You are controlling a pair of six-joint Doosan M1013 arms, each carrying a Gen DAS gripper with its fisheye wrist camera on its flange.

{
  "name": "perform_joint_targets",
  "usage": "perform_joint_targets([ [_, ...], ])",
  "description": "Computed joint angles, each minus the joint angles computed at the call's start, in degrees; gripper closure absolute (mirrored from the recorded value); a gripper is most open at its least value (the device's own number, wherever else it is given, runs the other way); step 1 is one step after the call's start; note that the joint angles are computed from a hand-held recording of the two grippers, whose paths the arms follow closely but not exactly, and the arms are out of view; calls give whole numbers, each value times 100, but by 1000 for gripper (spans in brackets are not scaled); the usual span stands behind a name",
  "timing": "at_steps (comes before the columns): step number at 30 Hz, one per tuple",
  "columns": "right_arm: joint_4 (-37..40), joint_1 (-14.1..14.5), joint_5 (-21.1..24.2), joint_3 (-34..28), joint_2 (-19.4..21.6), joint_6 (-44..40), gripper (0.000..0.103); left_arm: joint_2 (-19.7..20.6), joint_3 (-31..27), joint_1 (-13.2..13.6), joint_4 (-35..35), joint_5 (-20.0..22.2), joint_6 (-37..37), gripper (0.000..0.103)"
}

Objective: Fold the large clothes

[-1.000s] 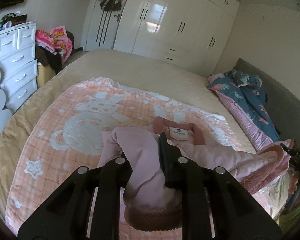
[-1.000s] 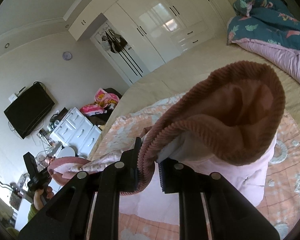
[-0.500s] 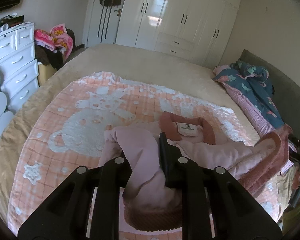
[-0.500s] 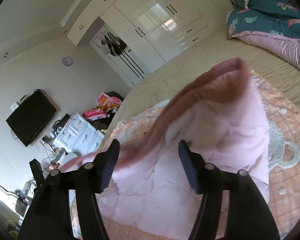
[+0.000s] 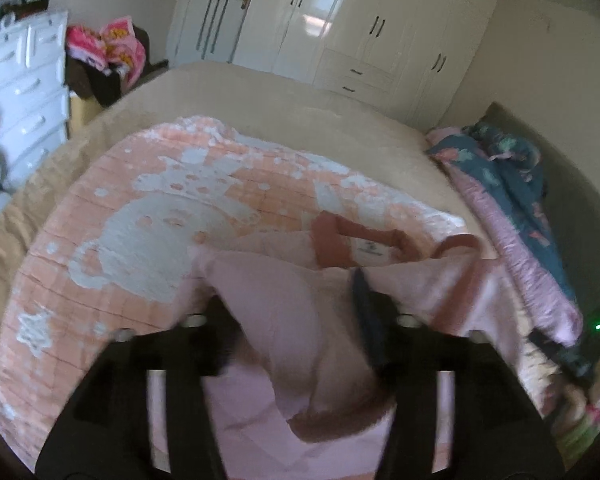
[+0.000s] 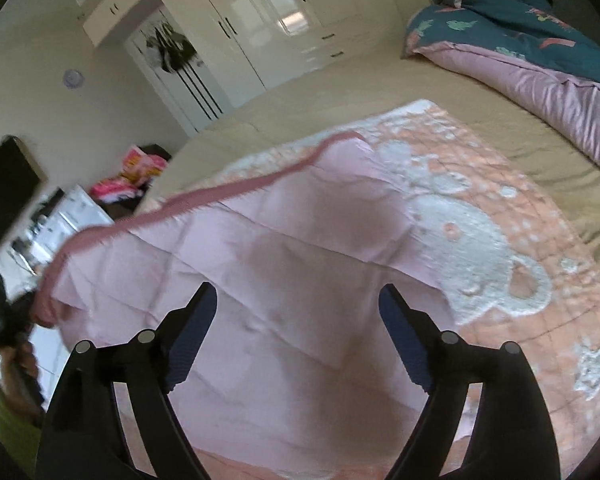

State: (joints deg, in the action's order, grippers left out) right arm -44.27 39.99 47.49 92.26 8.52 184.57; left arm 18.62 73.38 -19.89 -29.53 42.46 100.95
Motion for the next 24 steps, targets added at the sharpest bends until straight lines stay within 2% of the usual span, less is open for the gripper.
perform_joint_targets([
  [2,29,1,25,91,-24,-3,20,-38,28,10,-240,-16,171,16],
  [3,49,-7,45,104,-22,-14,20,-101,80,-48,51,-209,68,12],
  [4,47,-6,55,125,-28,-8,20,-155,112,-100,335,-333,-14,12],
  [8,-28,47,97,198,-67,59,18,-262,192,-87,241,-444,121,11],
  [12,-155,174,290,202,-100,-56,16,-360,293,-64,528,-580,-88,10],
  [21,-579,515,710,161,-223,-236,8,-564,592,-105,1736,-840,-687,9],
  [24,-661,567,817,164,-244,-270,7,-569,691,-83,1886,-785,-756,9],
])
